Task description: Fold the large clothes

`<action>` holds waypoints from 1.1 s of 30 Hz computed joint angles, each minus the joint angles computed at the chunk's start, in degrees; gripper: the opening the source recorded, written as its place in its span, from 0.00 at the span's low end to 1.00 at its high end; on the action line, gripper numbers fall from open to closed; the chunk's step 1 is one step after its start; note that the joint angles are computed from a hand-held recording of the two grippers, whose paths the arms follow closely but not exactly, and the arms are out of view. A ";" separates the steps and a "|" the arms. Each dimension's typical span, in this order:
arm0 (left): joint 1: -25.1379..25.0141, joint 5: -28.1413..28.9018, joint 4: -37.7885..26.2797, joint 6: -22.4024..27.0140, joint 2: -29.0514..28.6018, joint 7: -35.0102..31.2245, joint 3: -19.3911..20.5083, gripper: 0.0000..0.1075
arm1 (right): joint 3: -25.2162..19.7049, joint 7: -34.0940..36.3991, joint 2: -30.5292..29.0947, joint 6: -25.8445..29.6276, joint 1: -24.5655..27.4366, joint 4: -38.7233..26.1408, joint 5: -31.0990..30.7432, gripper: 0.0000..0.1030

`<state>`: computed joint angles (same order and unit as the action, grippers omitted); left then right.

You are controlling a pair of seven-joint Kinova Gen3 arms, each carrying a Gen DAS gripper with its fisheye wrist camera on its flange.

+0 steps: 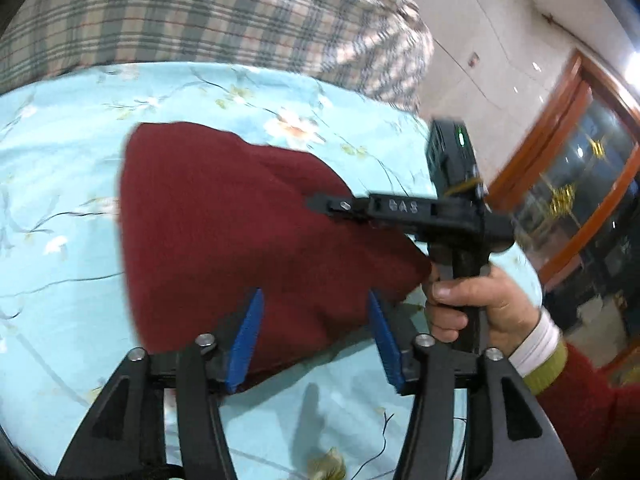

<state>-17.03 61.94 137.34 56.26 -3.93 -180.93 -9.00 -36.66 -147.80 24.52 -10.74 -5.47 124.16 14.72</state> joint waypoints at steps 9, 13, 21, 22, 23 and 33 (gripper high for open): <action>-5.86 -1.52 -6.47 2.17 6.14 5.52 -2.80 0.72 | -1.94 0.08 -4.07 3.11 2.13 0.60 -3.44 0.53; -7.38 -2.91 -11.67 4.45 13.52 10.73 -0.20 0.72 | -5.81 -1.42 -3.90 3.43 5.98 0.80 -1.94 0.74; -7.15 -7.10 -21.06 7.58 26.73 20.02 5.22 0.91 | -12.71 -0.91 1.97 2.80 12.49 -0.52 0.09 0.74; -7.44 -7.03 -21.80 7.83 28.88 20.28 6.08 0.93 | -13.44 -0.71 2.98 2.99 13.19 -0.85 0.38 0.74; -8.79 -6.64 -22.20 7.97 30.18 19.60 7.77 0.95 | -14.28 -0.36 4.25 3.10 14.00 -1.19 0.68 0.74; -6.81 -5.02 -19.98 1.85 28.77 11.55 11.29 0.71 | -18.71 1.12 14.58 -0.45 18.64 -1.60 4.50 0.46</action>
